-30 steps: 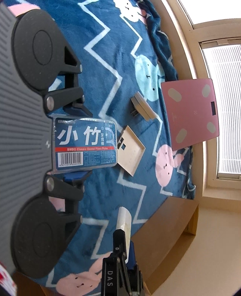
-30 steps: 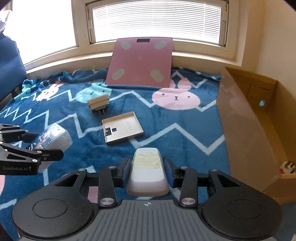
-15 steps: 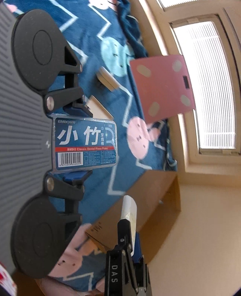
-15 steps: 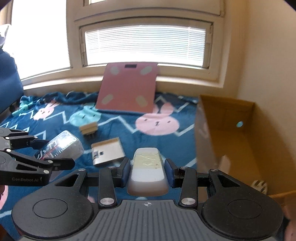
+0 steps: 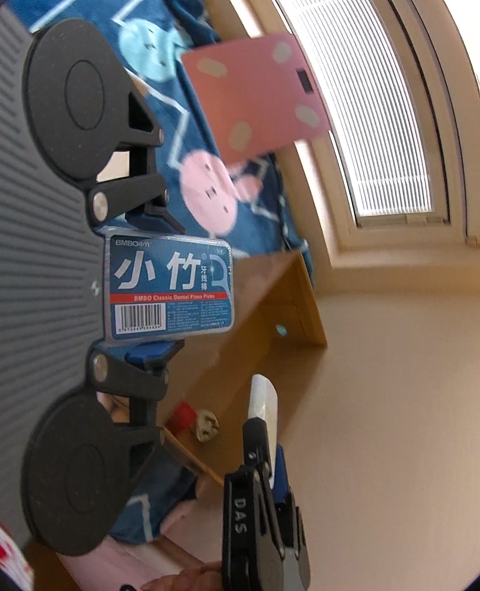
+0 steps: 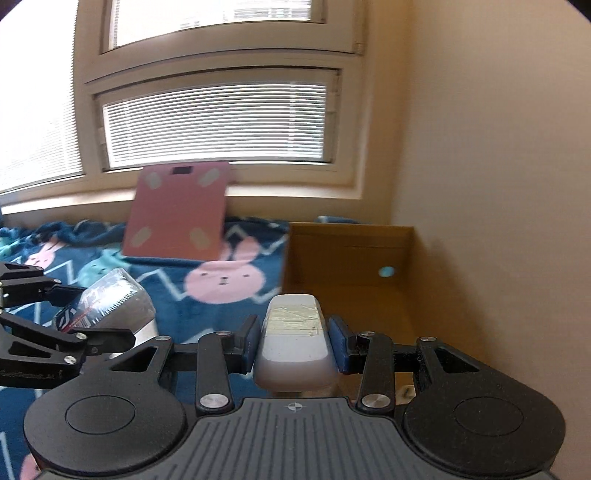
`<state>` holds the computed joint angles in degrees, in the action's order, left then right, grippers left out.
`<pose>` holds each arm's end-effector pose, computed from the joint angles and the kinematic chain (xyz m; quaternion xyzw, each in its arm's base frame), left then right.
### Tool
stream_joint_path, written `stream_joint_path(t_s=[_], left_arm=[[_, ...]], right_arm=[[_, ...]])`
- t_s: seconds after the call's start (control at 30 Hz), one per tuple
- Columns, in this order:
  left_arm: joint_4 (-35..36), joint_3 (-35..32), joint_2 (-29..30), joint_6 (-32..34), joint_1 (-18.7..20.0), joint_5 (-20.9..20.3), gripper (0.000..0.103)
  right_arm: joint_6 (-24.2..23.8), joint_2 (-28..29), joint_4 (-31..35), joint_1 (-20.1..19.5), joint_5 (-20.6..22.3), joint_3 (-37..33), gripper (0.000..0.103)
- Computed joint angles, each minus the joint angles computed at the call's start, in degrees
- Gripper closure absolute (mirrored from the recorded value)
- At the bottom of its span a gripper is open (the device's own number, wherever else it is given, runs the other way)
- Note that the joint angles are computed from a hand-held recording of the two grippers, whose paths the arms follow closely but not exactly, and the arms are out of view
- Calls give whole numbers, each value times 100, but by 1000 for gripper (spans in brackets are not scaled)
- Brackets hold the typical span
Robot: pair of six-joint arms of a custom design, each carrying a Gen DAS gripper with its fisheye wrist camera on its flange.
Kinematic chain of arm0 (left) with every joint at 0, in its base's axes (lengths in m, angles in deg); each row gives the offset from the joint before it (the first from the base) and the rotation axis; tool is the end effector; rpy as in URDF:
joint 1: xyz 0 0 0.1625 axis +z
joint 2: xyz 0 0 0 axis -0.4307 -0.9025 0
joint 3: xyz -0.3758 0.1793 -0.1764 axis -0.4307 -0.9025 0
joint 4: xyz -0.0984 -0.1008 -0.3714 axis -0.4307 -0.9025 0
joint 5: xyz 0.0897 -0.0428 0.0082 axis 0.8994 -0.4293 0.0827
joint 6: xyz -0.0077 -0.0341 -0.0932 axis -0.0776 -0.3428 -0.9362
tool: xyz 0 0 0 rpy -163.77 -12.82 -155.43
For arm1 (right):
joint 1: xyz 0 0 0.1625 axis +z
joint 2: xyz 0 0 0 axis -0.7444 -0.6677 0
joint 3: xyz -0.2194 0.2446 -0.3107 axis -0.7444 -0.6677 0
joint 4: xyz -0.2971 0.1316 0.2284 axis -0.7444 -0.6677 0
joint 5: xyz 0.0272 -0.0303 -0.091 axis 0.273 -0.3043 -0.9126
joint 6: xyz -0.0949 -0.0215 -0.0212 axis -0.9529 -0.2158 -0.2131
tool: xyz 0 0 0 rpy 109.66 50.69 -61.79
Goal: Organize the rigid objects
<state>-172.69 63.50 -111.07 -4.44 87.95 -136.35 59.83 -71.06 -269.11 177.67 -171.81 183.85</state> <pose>-0.0564 -0.4825 0.3811 0.4147 0.8372 -0.2893 0.2082 0.4339 -0.4364 0.0307 0.2397 -0.8238 0.4070 0.3134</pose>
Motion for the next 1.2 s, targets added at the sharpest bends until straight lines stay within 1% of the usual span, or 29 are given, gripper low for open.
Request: stream_joint_path(t_s=[0.23,0.5,0.83,1.2], left_arm=[[-107,-79,436,-72,-290,-157,50],[-76,-168,826,-160,-459,-273,50],[-95,-204,1274,-140,-456,-280,50],[-59,-280,1478,-128,-432,-278,50]], right_arm=[[193,-360,-118,-282,-87,429,66],[461,-622,-204,-549,-95,797,66],[607,-763,-241,-771,-53,1037,66],[609,-758,-231,-902,-7,1057,66]])
